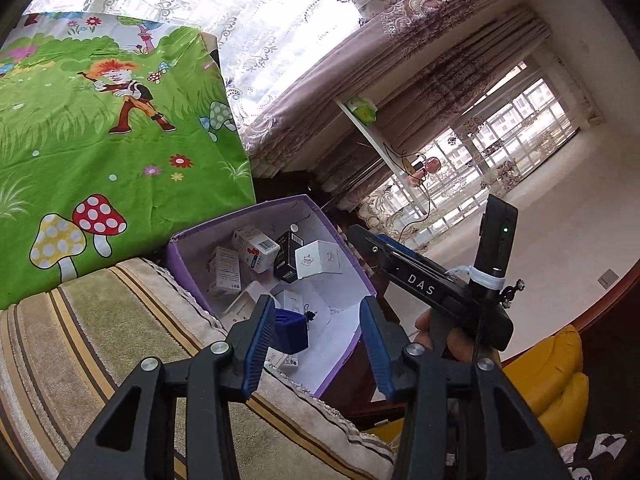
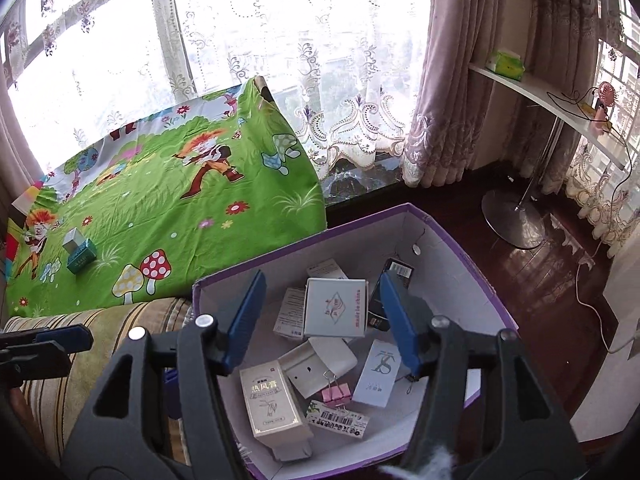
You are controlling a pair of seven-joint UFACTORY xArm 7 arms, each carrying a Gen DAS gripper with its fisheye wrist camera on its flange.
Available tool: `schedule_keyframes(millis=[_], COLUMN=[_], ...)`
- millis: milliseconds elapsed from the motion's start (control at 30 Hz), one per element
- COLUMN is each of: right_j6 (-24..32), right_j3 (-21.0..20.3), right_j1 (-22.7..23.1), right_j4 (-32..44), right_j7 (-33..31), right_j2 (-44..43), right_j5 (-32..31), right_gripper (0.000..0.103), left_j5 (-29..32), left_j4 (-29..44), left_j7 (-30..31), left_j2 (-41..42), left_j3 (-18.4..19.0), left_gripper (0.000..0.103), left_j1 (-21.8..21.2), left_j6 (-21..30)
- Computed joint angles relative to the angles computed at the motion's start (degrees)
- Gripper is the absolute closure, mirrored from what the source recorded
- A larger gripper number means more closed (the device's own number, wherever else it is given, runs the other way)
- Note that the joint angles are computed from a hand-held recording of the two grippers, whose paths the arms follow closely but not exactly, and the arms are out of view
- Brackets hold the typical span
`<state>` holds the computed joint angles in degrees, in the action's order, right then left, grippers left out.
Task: Organize rigid objects
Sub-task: 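Open both tools to drop the boxes into the cardboard box, then move both open tools back toward the last boxes on the bed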
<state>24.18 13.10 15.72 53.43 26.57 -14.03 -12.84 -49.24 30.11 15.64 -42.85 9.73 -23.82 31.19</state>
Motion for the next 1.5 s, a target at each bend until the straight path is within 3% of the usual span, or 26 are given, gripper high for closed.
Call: schedule_keyframes(millis=[67,600,833,1067,1300,1500], right_j6=[-0.28,-0.65,0.41,-0.04,0.88,0.89], right_j3=[0.03,-0.7,0.72,0.23,1.17,1.77], right_j1=[-0.59,1.95,2.67,5.36,6.5,8.04], right_j4=[-0.35,-0.25,1.36,2.43,4.85,8.28], right_j7=[0.85,-3.84,-4.13,-7.7,-8.08,-8.83], right_j2=[-0.56,0.07,1.14,2.37,4.21,6.8], right_j5=[-0.69,4.24,2.4,6.12,5.37,4.64], right_gripper=[0.028,0.028,0.028,0.028,0.026,0.021], left_j5=[-0.04,0.76,2.64,9.89,21.91,30.35], left_j4=[-0.09,-0.78,-1.49,-1.73,1.69,6.2], left_j7=[-0.14,-1.41,-3.55,-9.25,-17.56,-22.09], left_j2=[0.11,-0.94,-2.74,-3.88,-2.04,2.72], left_j3=[0.09,0.41,0.82,0.01,-0.54,0.98], left_gripper=[0.058,0.057,0.057,0.056,0.042,0.04], left_j1=[0.03,0.47,2.82,8.55,18.91,27.81], left_j6=[0.03,-0.57,-1.07,-1.45,2.53,5.85])
